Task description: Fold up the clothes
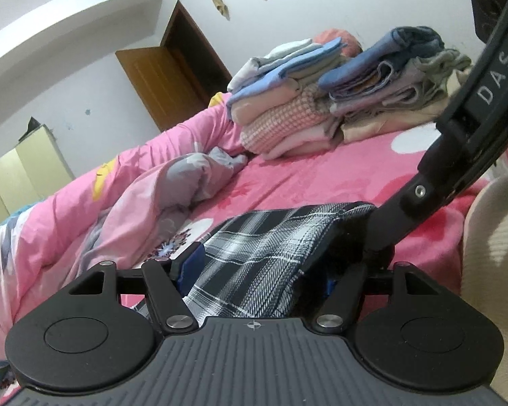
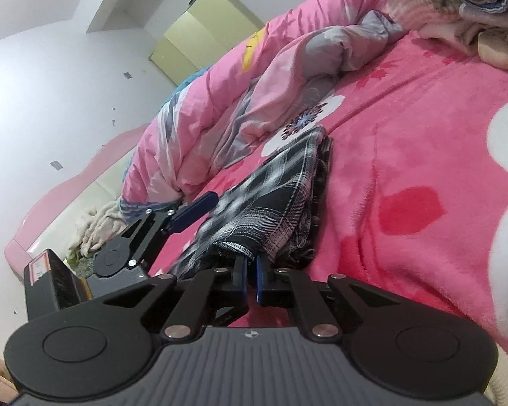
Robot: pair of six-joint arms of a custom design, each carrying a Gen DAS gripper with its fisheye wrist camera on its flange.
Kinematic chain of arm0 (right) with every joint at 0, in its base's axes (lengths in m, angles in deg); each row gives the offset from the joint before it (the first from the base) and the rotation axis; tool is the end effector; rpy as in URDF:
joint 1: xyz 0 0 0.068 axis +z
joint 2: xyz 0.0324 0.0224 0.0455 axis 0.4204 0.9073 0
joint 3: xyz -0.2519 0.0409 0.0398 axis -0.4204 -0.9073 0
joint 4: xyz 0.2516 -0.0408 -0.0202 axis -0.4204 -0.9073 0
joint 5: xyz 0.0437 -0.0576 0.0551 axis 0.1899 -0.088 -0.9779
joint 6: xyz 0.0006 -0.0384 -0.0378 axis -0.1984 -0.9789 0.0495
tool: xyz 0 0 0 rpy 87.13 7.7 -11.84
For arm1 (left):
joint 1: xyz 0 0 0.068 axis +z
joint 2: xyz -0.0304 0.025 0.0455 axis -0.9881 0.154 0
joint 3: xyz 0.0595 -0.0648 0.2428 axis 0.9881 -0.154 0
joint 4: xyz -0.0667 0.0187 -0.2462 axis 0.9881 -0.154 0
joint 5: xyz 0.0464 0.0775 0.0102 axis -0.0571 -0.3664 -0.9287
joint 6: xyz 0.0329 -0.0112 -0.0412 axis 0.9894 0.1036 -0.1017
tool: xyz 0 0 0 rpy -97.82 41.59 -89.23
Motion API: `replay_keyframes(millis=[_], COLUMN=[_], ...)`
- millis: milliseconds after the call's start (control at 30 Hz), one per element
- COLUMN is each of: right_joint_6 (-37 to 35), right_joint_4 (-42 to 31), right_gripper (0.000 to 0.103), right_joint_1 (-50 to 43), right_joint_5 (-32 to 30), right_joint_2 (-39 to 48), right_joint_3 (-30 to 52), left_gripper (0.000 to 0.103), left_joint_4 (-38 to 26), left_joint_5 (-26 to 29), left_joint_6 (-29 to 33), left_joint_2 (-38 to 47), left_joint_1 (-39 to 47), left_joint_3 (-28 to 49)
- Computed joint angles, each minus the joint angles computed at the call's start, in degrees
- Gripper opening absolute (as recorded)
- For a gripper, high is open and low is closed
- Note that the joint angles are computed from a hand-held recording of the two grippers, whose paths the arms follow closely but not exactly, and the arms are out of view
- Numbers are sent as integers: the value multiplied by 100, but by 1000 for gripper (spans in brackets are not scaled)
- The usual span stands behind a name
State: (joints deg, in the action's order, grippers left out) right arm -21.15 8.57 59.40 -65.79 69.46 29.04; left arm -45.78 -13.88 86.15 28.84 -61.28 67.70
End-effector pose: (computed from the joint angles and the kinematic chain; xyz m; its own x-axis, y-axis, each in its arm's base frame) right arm 0.2074 0.1349 0.1463 -0.4972 0.5640 -0.6593 -0.0593 0.7361 0.6743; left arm 0.3212 0.0831 0.1221 0.2366 0.5385 -0.8088 0.6687 0.5137 0.5376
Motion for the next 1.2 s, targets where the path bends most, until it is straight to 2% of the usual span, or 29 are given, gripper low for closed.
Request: replay_keyframes(millis=[100, 200, 333, 633, 767, 833, 933, 1033, 1200], right_joint_6=[172, 281, 298, 360, 355, 343, 329, 367, 397], right_joint_4=[136, 354, 440, 274, 277, 266, 343, 465, 428], right_gripper=[5, 5, 5, 5, 5, 5, 5, 5, 5], right_joint_1=[-83, -127, -96, 10, -4, -21, -38, -47, -61], right_joint_5=[-69, -115, -81, 83, 82, 69, 65, 53, 45], right_joint_2=[-1, -4, -3, -55, -37, -35, -50, 29, 62], right_joint_3=[-102, -211, -223, -176, -164, -160, -212, -234, -204], left_gripper=[66, 67, 67, 66, 67, 67, 67, 67, 67], left_joint_4=[-294, -774, -1396, -290, 272, 80, -486, -963, -662], left_joint_5=[261, 536, 578, 68, -217, -124, 192, 279, -4], left_joint_6=[292, 867, 1496, 285, 50, 183, 813, 1351, 911], left_joint_2=[-151, -249, -251, -38, 190, 175, 75, 105, 213], left_joint_1=[235, 565, 966, 795, 618, 692, 1011, 1258, 1324], left_joint_3=[-22, -6, 81, 72, 36, 78, 140, 273, 357])
